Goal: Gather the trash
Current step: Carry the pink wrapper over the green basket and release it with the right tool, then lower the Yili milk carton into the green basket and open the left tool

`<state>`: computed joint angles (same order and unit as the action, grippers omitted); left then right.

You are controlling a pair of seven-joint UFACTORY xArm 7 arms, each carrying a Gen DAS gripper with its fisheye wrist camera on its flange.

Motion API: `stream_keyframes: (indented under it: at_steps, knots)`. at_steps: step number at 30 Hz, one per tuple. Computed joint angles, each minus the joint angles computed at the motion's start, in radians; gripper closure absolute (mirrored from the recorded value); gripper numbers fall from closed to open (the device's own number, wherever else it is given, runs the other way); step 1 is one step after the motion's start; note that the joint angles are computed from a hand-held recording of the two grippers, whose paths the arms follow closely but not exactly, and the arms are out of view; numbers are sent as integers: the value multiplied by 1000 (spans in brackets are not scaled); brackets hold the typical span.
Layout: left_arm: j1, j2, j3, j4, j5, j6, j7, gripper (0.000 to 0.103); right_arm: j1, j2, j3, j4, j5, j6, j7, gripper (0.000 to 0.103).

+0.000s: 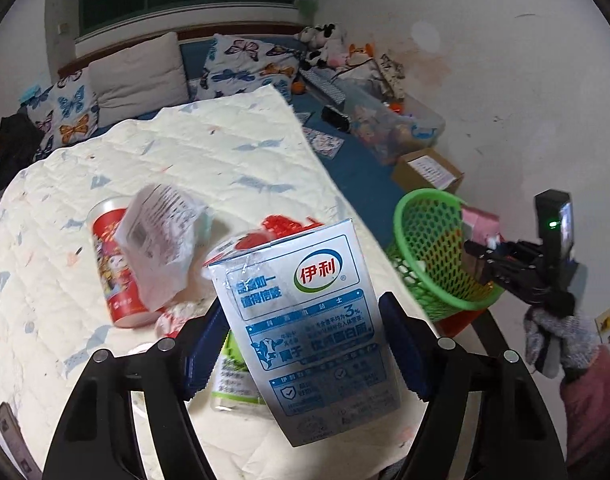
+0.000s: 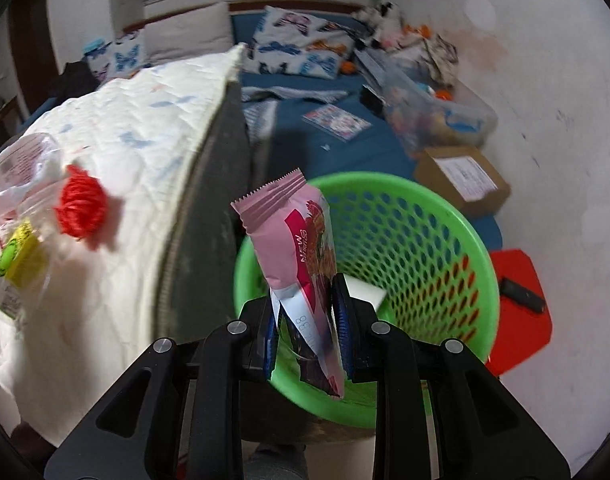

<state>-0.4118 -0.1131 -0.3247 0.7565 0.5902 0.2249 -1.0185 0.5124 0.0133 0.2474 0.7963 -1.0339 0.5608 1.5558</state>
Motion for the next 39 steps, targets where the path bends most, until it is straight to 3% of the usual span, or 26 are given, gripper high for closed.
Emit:
stream_keyframes:
  at_steps: [2, 4, 5, 17, 23, 30, 35, 39]
  knots:
    - [-11, 15, 7, 14, -31, -19, 35, 31, -10, -7, -9, -20, 11, -19, 8, 71]
    - [-18, 35, 8, 37, -34, -24, 46, 31, -17, -10, -11, -28, 7, -17, 26, 52]
    - [-24, 48, 10, 51, -39, -29, 57, 31, -20, -13, -11, -34, 3, -17, 34, 49]
    - [-175, 269, 88, 286, -100, -73, 178, 31, -52, -104, 20, -115, -7, -17, 89, 42]
    - [-243, 436, 102, 466, -211, -79, 311, 31, -69, -199, 68, -189, 9, -18, 139, 38]
    - [-323, 629, 130, 696, -306, -39, 418, 31, -86, -286, 132, -251, 44, 25, 150, 35]
    - [-332, 770, 101, 866, -409, 17, 507, 31, -92, -325, 160, -293, 71, 27, 167, 35]
    - [-371, 832, 128, 952, -450, 59, 543, 30, -100, -346, 176, -317, 90, 17, 170, 35]
